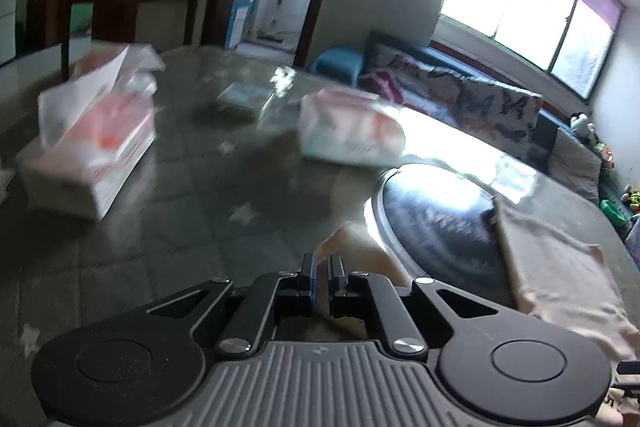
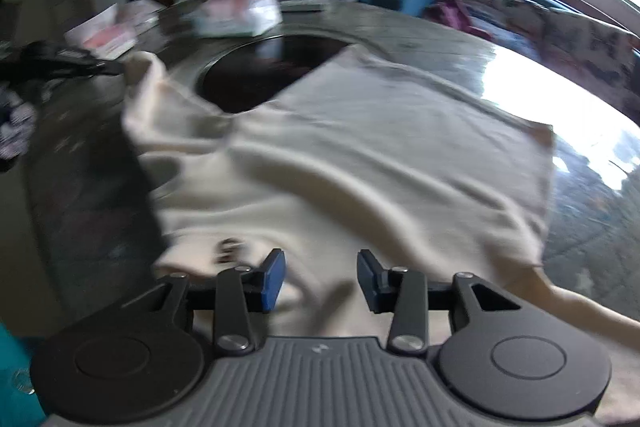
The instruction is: Fold clothes
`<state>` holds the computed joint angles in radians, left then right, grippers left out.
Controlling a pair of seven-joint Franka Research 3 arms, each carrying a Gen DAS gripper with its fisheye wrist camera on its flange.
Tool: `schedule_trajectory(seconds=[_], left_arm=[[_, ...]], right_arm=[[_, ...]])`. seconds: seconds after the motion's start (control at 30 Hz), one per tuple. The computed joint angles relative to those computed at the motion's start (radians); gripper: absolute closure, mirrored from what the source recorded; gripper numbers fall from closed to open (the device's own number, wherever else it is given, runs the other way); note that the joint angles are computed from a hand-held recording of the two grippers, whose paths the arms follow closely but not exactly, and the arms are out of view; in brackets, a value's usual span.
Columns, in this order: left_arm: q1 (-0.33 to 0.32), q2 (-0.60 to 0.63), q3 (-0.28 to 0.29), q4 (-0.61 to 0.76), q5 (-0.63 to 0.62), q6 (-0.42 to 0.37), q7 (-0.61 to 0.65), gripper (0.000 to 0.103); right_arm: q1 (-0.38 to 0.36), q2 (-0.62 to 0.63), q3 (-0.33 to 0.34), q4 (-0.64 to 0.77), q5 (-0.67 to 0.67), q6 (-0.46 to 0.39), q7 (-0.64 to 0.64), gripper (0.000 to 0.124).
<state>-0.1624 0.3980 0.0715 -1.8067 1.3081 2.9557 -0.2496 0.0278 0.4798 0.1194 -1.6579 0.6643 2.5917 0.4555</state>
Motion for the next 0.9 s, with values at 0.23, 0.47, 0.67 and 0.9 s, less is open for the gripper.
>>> schedule_trajectory(seconds=[0.23,0.47,0.67,0.9], left_arm=[[0.004,-0.008,-0.011,-0.022,-0.037,-0.021,0.014,0.05],[-0.016,0.059,-0.013,0.041,-0.135,-0.066,0.171,0.076],[-0.064,0.061,0.041,0.062,-0.076,-0.095,0.123,0.095],[-0.034,0.065,0.005,0.09,-0.022,-0.147,0.134,0.095]], right_arm=[[0.01,-0.035,0.008,-0.046,0.004,0.025,-0.057,0.083],[0.008,-0.032,0.013,-0.03,0.033,0.007,-0.067,0.082],[0.019,-0.028,0.009,-0.036,0.015,-0.029,-0.085,0.082],[0.018,-0.055,0.004,-0.064,0.006,-0.073,-0.151,0.082]])
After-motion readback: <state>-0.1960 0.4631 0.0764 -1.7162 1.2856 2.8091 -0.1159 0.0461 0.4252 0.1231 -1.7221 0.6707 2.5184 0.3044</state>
